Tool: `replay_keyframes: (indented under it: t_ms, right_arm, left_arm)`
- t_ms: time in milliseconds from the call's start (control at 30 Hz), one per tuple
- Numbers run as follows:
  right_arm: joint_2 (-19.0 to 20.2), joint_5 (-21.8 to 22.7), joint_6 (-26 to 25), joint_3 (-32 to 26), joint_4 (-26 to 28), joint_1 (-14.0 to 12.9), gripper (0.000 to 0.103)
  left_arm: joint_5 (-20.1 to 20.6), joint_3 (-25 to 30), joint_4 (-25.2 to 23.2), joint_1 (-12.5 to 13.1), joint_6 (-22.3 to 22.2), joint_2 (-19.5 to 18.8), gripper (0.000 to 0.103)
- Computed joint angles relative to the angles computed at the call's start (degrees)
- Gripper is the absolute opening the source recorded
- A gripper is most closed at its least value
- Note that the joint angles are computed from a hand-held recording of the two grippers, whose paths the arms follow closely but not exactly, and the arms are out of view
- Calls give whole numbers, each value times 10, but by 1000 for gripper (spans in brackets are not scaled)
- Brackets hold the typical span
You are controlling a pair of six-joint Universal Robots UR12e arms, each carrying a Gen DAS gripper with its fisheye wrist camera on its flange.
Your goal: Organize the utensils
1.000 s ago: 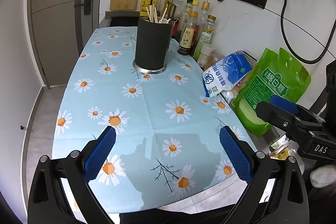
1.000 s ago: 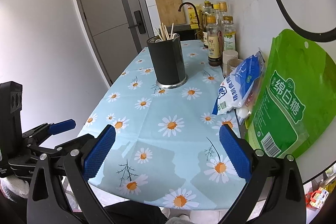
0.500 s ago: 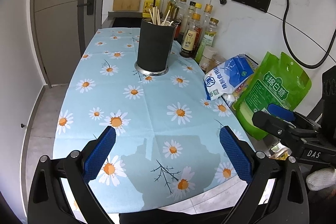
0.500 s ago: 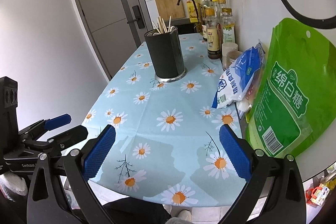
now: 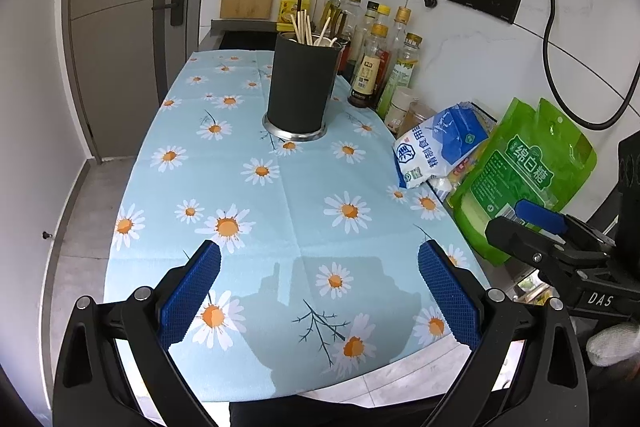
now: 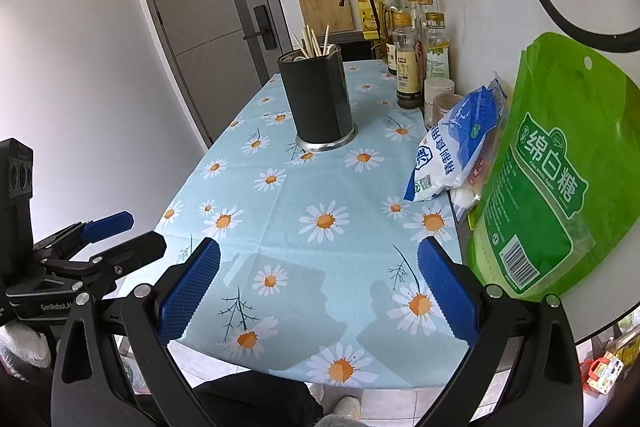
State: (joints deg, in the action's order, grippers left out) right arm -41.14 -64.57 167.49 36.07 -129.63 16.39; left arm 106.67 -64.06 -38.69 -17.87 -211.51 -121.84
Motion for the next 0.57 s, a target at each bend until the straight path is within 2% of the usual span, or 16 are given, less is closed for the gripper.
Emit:
replay_keyframes:
  t_ms: [567]
  right_arm:
    - [6, -5, 13, -7, -13, 1, 98]
  left_arm:
    - [-2, 5, 0, 1, 21, -2, 96]
